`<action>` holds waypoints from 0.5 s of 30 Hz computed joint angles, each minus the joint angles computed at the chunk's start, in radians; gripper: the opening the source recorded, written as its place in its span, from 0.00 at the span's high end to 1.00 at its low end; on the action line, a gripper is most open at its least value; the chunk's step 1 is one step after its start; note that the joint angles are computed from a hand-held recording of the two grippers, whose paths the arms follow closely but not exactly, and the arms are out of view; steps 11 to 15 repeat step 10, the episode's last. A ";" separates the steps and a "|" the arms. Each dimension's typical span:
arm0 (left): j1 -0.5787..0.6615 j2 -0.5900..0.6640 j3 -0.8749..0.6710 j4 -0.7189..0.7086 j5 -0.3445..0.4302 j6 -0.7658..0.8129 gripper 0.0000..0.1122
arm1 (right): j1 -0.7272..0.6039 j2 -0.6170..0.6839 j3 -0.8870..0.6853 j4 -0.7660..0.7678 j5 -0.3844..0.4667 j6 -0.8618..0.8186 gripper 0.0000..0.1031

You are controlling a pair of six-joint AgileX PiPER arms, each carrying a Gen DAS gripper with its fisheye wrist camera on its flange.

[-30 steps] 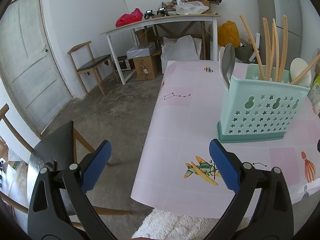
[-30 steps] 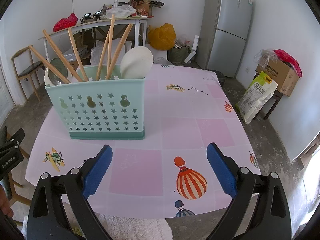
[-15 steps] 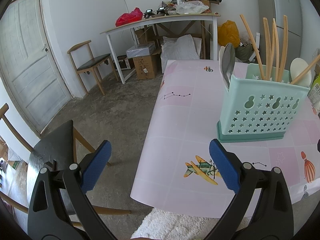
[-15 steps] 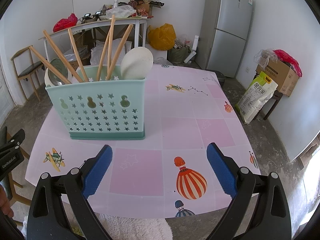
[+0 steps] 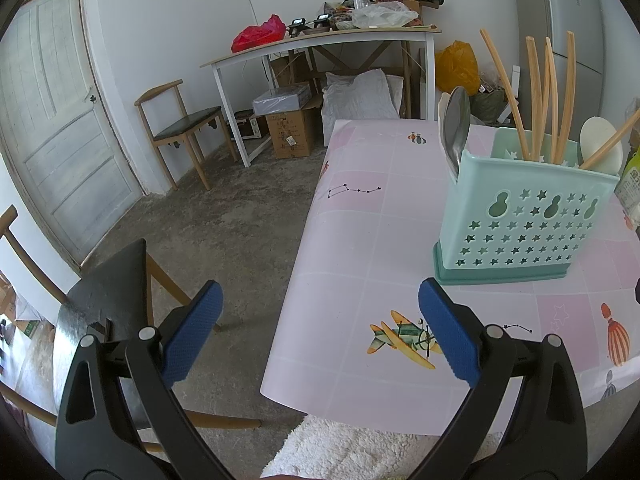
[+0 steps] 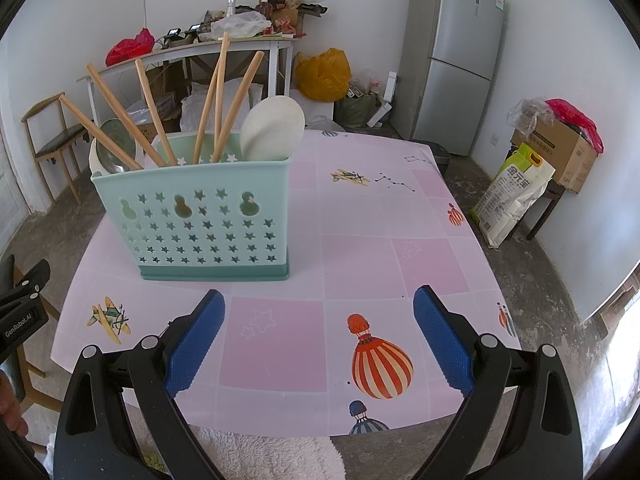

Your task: Organize utensils

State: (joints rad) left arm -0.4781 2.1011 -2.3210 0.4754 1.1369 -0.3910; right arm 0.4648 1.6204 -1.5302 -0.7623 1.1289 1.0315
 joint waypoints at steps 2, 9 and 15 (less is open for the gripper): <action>-0.003 -0.002 0.006 0.000 0.000 -0.004 0.16 | 0.000 0.000 0.000 0.000 0.000 0.000 0.10; -0.010 -0.005 0.017 0.005 -0.004 -0.016 0.16 | 0.002 0.000 -0.002 -0.001 0.003 0.002 0.10; -0.009 -0.003 0.015 0.005 -0.003 -0.015 0.16 | 0.003 0.000 -0.001 -0.002 0.003 0.003 0.10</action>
